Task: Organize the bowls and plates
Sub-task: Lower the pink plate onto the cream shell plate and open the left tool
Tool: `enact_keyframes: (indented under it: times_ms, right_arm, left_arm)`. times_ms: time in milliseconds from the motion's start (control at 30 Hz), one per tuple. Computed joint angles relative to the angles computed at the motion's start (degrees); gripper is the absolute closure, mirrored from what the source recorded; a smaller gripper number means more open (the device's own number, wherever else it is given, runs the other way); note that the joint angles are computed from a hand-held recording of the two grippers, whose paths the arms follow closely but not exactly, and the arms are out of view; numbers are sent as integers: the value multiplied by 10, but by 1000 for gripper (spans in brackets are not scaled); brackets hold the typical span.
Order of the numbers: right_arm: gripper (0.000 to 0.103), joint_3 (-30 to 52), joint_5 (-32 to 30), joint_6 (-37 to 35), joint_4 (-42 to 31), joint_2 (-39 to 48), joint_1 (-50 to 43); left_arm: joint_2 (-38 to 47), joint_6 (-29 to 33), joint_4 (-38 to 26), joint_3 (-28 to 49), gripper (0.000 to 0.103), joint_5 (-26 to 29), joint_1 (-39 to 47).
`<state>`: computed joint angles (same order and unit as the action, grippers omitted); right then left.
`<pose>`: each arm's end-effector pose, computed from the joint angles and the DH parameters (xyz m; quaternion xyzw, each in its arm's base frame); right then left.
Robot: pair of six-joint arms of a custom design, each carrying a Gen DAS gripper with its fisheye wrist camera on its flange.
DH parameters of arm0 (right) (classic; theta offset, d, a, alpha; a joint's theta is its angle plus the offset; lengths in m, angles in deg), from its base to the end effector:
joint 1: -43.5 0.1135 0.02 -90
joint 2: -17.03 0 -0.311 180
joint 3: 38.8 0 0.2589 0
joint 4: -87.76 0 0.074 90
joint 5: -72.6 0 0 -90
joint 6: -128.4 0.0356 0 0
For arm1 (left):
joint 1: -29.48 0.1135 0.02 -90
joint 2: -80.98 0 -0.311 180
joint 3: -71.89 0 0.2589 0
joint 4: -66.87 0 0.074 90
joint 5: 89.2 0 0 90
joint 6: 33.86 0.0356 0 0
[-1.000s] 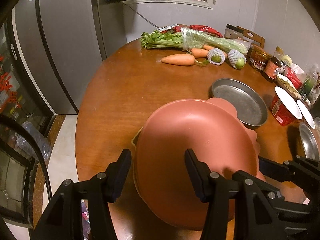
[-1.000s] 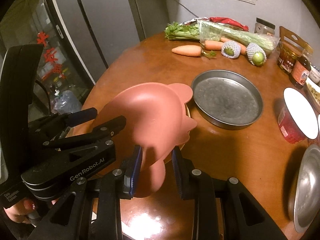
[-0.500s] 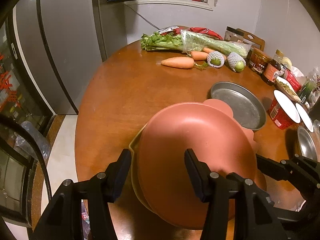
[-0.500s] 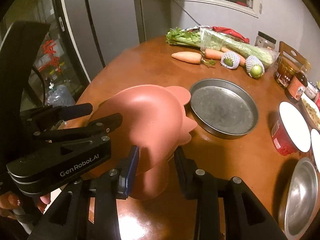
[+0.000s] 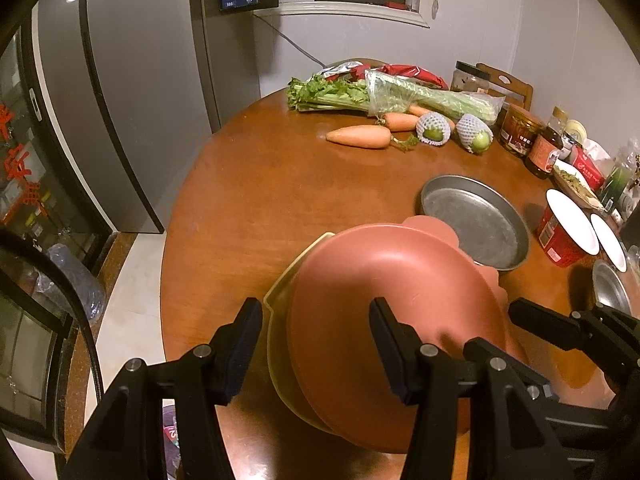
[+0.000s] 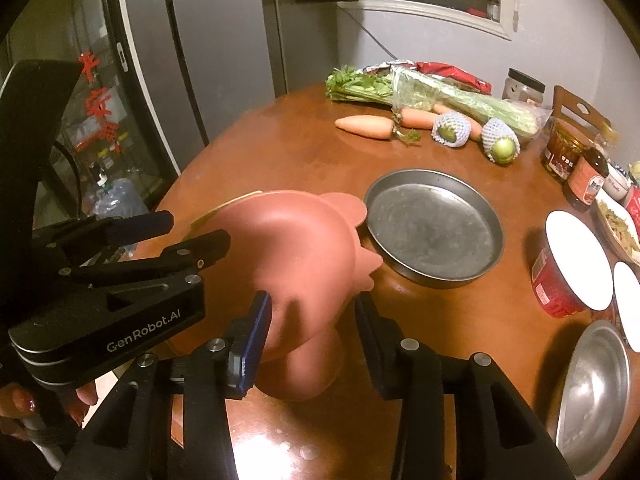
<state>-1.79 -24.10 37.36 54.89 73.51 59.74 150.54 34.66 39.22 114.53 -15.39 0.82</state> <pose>0.1517 0.0485 0.1999 -0.1606 0.9313 0.0974 0.3121 0.1846 -0.0896 0.1995 0.0163 0.9439 -0.0061 0.3297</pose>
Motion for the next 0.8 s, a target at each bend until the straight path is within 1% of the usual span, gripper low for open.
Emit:
enact_keyframes:
  times_ms: [233, 433, 700, 800]
  right_arm:
    - [57, 4, -16, -9, -15, -15, -17]
    - [57, 10, -38, -26, -32, -31, -52]
    - [57, 25, -83, -68, -61, -48, -135]
    - [57, 30, -104, -91, -70, -48, -175]
  left_arm:
    - [-11, -10, -15, 7, 47, -13, -12]
    - [-30, -21, -38, 16, 47, -29, -25]
    - [-47, -42, -70, 39, 46, -55, -65]
    - [-39, -50, -75, 53, 46, -64, -87]
